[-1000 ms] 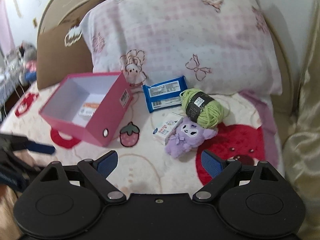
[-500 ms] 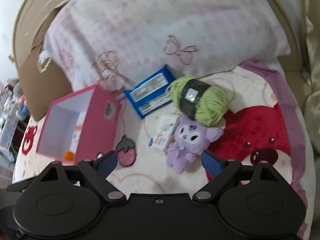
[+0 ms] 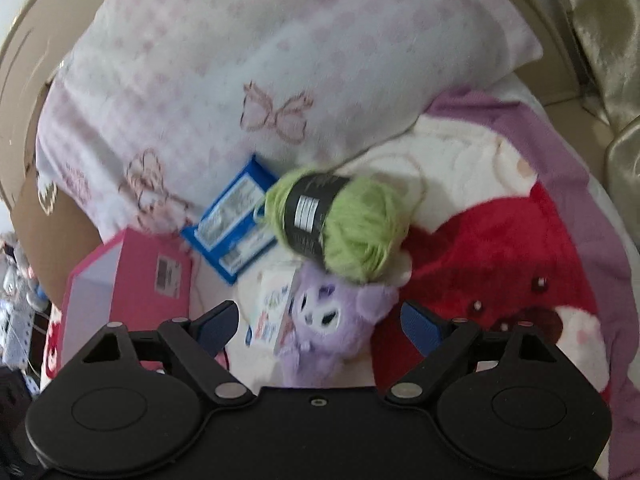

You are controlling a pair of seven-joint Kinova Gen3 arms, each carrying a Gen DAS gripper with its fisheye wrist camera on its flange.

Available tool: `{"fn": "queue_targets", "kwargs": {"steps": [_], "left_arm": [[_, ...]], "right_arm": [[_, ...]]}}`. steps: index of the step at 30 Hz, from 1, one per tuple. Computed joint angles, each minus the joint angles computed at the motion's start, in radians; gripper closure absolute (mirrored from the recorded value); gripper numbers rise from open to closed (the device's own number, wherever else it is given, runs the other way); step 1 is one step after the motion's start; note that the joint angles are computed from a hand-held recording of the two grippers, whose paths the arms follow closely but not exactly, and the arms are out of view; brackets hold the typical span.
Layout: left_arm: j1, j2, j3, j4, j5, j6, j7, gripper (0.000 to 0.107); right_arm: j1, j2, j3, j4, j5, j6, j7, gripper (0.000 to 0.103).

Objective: Organize objects
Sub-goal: 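Move the left tool toward the purple plush beside the green yarn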

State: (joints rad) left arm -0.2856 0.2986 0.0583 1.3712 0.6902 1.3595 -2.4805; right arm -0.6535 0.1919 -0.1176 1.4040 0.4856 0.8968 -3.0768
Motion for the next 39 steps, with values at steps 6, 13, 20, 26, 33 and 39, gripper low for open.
{"fn": "queue_targets", "kwargs": {"steps": [6,13,20,26,33,39], "left_arm": [[-0.044,0.042,0.015,0.051,0.087,0.019,-0.090,0.020],[-0.049,0.047,0.012,0.116,0.135,-0.009,-0.140,0.034],[-0.050,0.077,0.011,0.114,0.130,-0.016,-0.108,0.034],[-0.064,0.077,0.016,0.144,0.166,-0.043,-0.120,0.034],[-0.069,0.096,0.021,0.124,0.174,-0.030,-0.115,0.043],[-0.088,0.188,0.042,0.013,0.164,0.108,-0.007,0.054]], "right_arm": [[0.003,0.026,0.011,-0.006,0.005,0.001,-0.036,0.016],[-0.004,0.069,0.031,-0.054,-0.029,0.069,-0.019,0.027],[0.008,0.087,0.037,-0.071,-0.056,0.071,-0.001,0.027],[0.017,0.124,0.041,-0.111,-0.117,0.102,0.045,0.027],[-0.020,0.147,0.061,-0.130,-0.075,0.125,0.049,0.034],[-0.016,0.142,0.057,-0.123,-0.087,0.081,0.074,0.059]]}}
